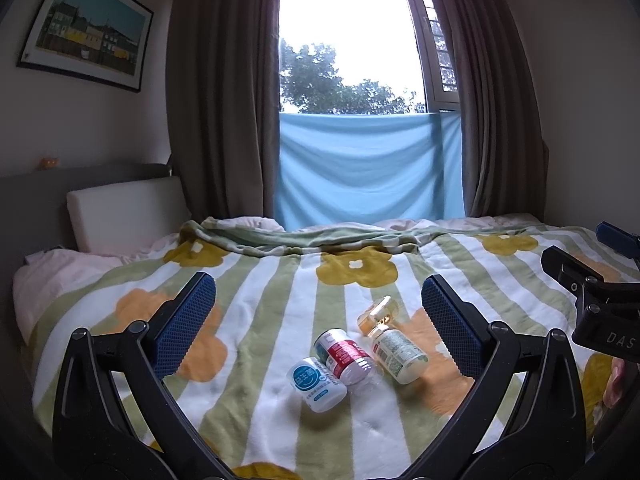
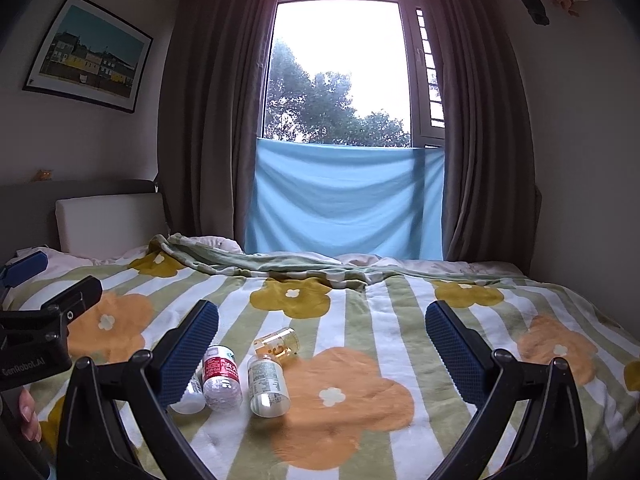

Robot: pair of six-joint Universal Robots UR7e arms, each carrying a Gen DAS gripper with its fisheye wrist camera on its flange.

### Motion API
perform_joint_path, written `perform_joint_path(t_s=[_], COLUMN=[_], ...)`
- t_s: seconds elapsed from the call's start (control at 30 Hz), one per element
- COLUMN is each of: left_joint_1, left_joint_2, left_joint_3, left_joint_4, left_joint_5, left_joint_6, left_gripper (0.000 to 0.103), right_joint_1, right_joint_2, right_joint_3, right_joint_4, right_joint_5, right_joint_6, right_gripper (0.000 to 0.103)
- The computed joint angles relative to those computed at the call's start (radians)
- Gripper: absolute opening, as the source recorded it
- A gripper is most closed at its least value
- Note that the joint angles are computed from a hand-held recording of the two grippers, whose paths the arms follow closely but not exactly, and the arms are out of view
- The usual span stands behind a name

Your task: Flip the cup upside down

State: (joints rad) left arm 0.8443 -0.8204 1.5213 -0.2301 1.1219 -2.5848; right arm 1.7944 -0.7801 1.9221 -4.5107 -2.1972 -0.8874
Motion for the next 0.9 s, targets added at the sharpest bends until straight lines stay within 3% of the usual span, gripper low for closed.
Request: perform_joint_path(t_s=[0.9], left_joint_1=[0.002], left_joint_2=[-0.007], left_joint_3=[0.009], left_joint_4=[-0.006], left_joint_5=[-0.006], left_joint_6=[0.004], left_gripper=[0.103], right_joint_1=[0.0], right_joint_2=[0.011], right_joint_3=[-0.009], right_joint_4=[0.032], right_joint_5=[-0.007], right_joint_6=[0.007], right_gripper=[0.103])
